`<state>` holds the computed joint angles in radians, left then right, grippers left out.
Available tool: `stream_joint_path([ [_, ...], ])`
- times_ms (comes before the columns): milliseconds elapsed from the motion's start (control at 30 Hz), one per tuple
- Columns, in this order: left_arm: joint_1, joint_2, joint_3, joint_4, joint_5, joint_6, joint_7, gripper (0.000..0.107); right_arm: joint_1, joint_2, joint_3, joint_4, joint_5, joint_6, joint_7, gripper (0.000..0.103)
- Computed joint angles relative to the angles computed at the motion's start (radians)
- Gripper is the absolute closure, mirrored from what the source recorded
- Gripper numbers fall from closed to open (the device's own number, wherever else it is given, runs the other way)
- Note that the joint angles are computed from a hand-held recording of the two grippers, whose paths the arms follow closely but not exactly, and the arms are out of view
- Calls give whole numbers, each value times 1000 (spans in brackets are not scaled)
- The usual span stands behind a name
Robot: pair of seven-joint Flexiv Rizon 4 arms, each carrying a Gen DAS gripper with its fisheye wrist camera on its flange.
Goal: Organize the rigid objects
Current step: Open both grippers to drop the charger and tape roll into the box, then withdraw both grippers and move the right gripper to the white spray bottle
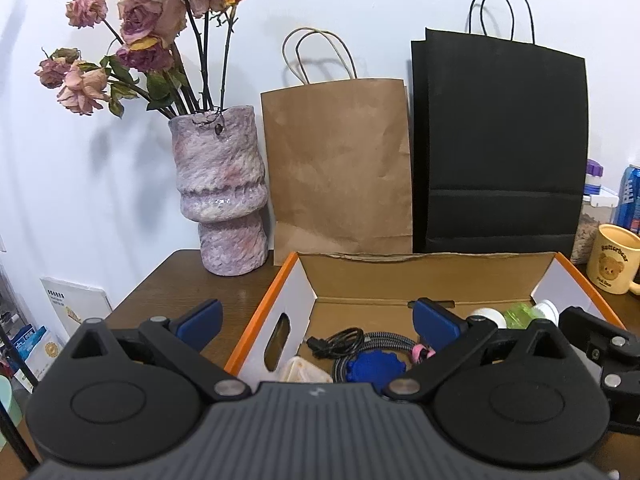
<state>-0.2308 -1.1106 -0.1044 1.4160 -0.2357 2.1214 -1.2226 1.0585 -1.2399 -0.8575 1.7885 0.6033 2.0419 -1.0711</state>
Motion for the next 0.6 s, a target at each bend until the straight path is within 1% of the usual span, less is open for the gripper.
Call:
stream_joint_path([
  [600, 67, 107, -38, 247, 129, 128, -84, 4, 116, 70, 39, 169, 107, 67, -63, 0],
])
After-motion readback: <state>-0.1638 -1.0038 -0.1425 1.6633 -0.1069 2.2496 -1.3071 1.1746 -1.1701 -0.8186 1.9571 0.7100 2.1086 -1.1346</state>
